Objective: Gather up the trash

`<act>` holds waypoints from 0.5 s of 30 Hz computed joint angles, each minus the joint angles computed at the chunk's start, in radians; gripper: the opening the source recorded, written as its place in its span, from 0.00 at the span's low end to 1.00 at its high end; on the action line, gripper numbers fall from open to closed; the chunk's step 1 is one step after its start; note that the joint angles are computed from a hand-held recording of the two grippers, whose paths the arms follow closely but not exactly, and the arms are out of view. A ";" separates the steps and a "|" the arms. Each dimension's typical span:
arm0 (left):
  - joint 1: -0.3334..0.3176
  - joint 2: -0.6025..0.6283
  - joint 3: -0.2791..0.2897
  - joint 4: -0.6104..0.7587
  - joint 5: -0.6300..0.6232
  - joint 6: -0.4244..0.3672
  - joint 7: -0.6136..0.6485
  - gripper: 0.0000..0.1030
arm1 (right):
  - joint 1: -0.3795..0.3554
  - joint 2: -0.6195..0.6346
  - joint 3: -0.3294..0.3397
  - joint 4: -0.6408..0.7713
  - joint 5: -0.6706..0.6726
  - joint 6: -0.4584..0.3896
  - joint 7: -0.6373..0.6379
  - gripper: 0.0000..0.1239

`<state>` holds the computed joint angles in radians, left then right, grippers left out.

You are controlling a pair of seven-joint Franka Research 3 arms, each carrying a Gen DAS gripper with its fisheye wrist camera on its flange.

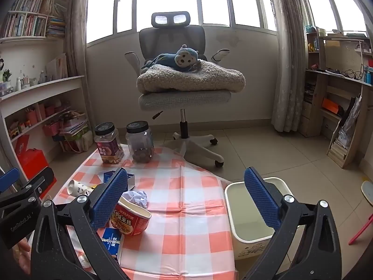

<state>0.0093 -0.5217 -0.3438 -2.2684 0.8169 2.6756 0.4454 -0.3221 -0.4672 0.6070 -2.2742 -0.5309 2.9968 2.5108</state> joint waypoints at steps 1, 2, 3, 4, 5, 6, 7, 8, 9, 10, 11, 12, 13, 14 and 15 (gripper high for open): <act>0.005 0.002 -0.004 -0.003 0.006 0.004 -0.010 0.93 | 0.005 0.003 -0.004 0.000 0.002 -0.001 -0.003 0.78; 0.004 0.003 -0.005 -0.003 0.006 0.003 -0.012 0.93 | 0.007 0.004 -0.006 0.001 0.003 -0.002 -0.003 0.78; 0.006 0.004 -0.002 -0.008 0.010 0.010 -0.016 0.93 | 0.010 0.006 -0.008 0.001 0.004 -0.003 -0.004 0.78; 0.006 0.003 0.002 -0.014 0.010 0.013 -0.018 0.94 | 0.013 0.008 -0.011 0.001 0.005 -0.003 -0.003 0.78; 0.006 0.002 0.002 -0.017 0.009 0.014 -0.021 0.93 | -0.015 -0.010 0.013 -0.004 -0.020 0.007 0.013 0.78; -0.007 -0.003 0.016 -0.018 -0.009 0.011 -0.003 0.93 | -0.017 -0.009 0.015 -0.004 -0.018 0.007 0.013 0.78; -0.005 -0.003 0.015 -0.021 -0.010 0.012 -0.004 0.93 | -0.018 -0.009 0.018 -0.004 -0.017 0.007 0.013 0.78; -0.009 -0.010 0.021 -0.028 -0.017 0.014 0.003 0.93 | -0.021 -0.008 0.021 -0.003 -0.017 0.005 0.013 0.78; -0.011 0.004 0.024 -0.014 -0.030 0.004 0.015 0.93 | -0.021 -0.002 0.018 0.000 -0.015 0.011 0.011 0.78; -0.011 0.005 0.025 -0.014 -0.034 0.003 0.018 0.93 | -0.024 0.001 0.020 0.003 -0.016 0.012 0.009 0.78; -0.013 0.005 0.025 -0.014 -0.039 0.001 0.022 0.93 | -0.032 -0.002 0.031 0.002 -0.018 0.014 0.019 0.78; -0.014 0.006 0.026 -0.015 -0.043 0.002 0.025 0.93 | -0.039 -0.001 0.036 0.005 -0.020 0.015 0.021 0.78; -0.014 0.007 0.025 -0.016 -0.046 0.001 0.026 0.93 | -0.044 0.000 0.042 0.007 -0.022 0.015 0.023 0.78; -0.015 0.010 0.026 -0.013 -0.051 -0.003 0.031 0.93 | -0.051 0.000 0.047 0.008 -0.024 0.017 0.026 0.78; -0.017 0.013 0.027 -0.009 -0.056 -0.008 0.037 0.93 | -0.056 0.001 0.051 0.010 -0.025 0.018 0.029 0.78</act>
<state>-0.0079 -0.5090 -0.3171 -2.2779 0.7608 2.6673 0.4823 -0.3779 -0.4663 0.6578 -2.2645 -0.5564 3.0146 2.5401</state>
